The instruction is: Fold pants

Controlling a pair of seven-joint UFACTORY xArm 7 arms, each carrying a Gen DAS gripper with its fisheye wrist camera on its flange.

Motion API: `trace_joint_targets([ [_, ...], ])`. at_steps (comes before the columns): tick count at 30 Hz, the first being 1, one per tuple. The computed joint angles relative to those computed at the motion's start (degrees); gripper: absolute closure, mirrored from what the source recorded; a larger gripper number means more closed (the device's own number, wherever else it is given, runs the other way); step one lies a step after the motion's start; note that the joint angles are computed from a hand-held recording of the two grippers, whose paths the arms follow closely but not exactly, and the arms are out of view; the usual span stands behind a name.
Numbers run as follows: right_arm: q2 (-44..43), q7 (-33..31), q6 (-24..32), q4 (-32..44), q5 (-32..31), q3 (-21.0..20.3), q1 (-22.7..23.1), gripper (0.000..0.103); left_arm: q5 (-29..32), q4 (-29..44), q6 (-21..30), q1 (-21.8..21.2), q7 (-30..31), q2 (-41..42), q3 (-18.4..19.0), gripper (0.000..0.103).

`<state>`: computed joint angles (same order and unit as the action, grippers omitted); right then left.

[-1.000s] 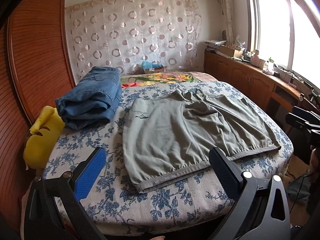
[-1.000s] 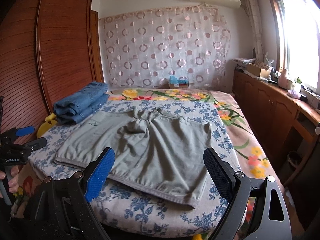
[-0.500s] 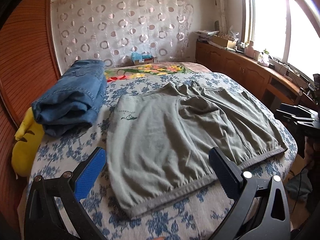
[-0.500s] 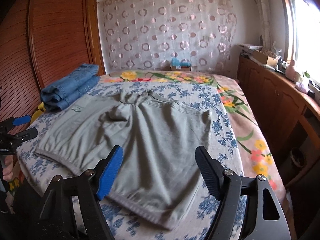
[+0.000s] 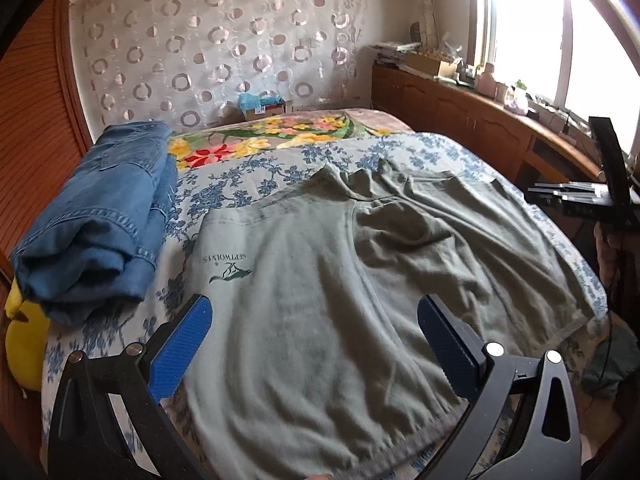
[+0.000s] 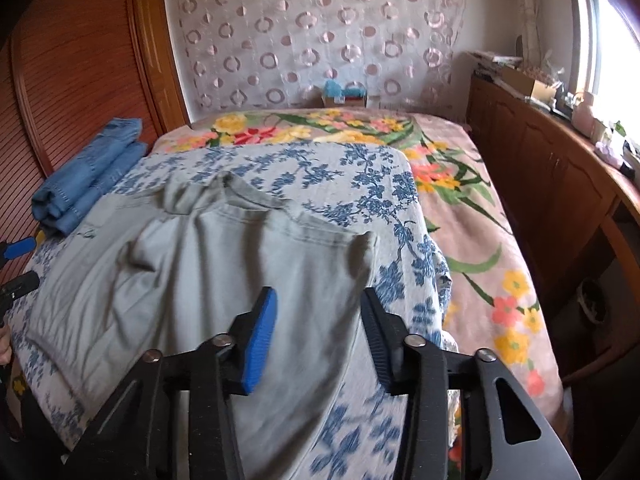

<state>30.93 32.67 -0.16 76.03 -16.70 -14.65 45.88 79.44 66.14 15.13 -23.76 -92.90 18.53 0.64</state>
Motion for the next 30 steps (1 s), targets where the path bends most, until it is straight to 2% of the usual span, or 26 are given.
trace_joint_targets([
  [4, 1.47, -3.26, 5.92, 5.13, 0.64, 5.91, -5.58, 0.074, -3.95, 1.49, -1.9, 0.76, 4.99, 2.36, 0.16, 0.0],
  [8, 2.25, -5.92, 10.65, 9.02, 0.84, 10.83, -10.26, 0.077, -10.75, 1.92, -3.04, 0.73, 12.24, 4.1, 0.65, 0.0],
  [11, 3.32, -8.05, 13.25, 11.39, 2.35, 14.41, -13.36, 0.078, -13.79, 2.22, -3.64, -0.18, 15.07, 4.96, 1.84, 0.0],
  [17, 4.52, -10.03, 16.44, 14.01, 2.98, 15.91, -14.56, 0.081, -24.01, 2.91, -2.82, -0.12, 25.26, 7.08, 1.38, 0.0],
  [18, 5.67, -10.71, 18.01, 16.24, 3.37, 16.33, -14.92, 0.084, -25.61, 2.72, -3.04, -0.06, 26.54, 7.09, 1.34, 0.0],
  [23, 7.05, -14.45, 18.69, 18.98, 5.66, 18.62, -17.21, 0.098, -30.32, 1.91, -5.25, -1.7, 29.77, 7.33, 3.63, 0.0],
  [25, 7.57, -14.69, 19.13, 20.04, 5.86, 17.99, -16.71, 0.099, -31.44, 1.63, -5.54, -3.24, 30.49, 7.26, 5.18, 0.0],
  [28, 8.07, -7.97, 19.28, 21.15, 2.16, 11.11, -12.55, 0.099, -33.39, 1.15, -6.41, -5.07, 31.84, 7.26, 7.29, 0.0],
  [30, 7.43, -7.34, 18.9, 20.03, 2.43, 12.27, -13.99, 0.099, -34.74, 1.25, -6.6, -6.11, 32.8, 7.49, 8.32, 0.0],
])
